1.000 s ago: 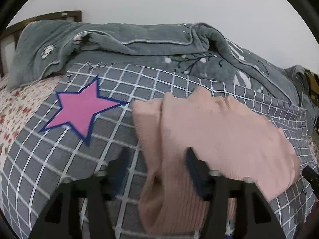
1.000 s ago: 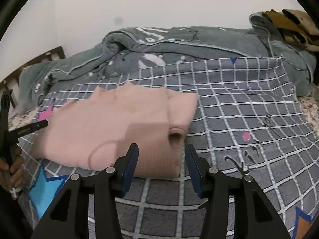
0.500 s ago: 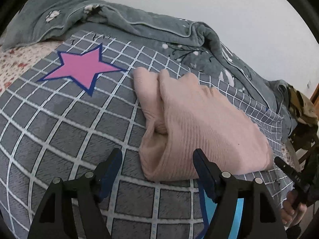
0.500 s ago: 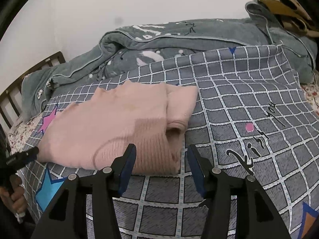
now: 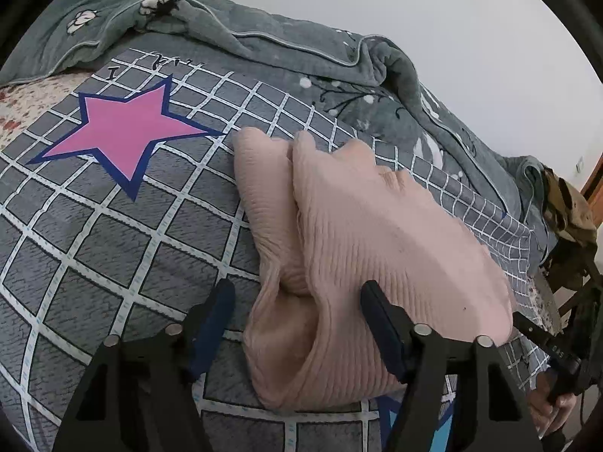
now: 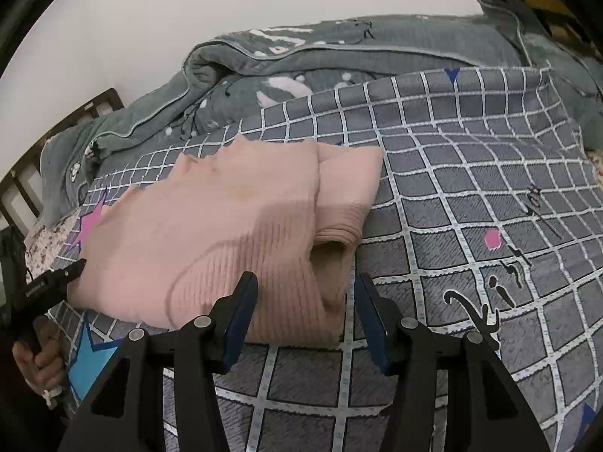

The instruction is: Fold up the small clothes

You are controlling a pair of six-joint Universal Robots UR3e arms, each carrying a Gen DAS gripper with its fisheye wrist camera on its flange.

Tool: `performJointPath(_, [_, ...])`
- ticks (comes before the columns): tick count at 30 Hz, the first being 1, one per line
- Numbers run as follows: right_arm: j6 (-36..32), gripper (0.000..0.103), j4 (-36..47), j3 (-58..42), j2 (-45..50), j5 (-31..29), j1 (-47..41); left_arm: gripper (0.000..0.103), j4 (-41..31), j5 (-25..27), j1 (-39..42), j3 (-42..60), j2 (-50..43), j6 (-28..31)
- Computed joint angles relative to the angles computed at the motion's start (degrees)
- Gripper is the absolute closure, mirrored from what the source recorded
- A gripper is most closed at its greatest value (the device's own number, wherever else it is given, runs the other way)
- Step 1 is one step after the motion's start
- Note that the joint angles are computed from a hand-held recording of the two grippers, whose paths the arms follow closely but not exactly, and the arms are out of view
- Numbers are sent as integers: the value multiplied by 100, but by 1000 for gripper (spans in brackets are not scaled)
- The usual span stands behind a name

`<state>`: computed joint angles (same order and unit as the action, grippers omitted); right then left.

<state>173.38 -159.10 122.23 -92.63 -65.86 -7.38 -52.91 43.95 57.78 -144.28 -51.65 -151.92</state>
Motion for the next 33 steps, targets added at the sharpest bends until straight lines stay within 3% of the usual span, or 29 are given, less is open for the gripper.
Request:
performJointPath(4, [14, 51, 51, 39, -15, 39, -74, 51, -1013, -213, 329, 77, 406, 517])
performJointPath(9, [-39, 51, 242, 63, -106, 104, -117, 52, -2433, -415, 836, 163, 1080, 1206])
performJointPath(21, [185, 51, 185, -274, 400, -142, 221, 51, -1577, -333, 568, 11, 785, 601])
performJointPath(23, [203, 55, 91, -364, 519, -380, 383, 50, -1485, -317, 542, -16, 784, 543])
performJointPath(27, [200, 78, 24, -329, 545, -411, 401, 50, -1378, -297, 511, -51, 793, 488])
performJointPath(33, [196, 78, 162, -332, 515, -192, 267, 50, -1379, -298, 518, -57, 802, 497])
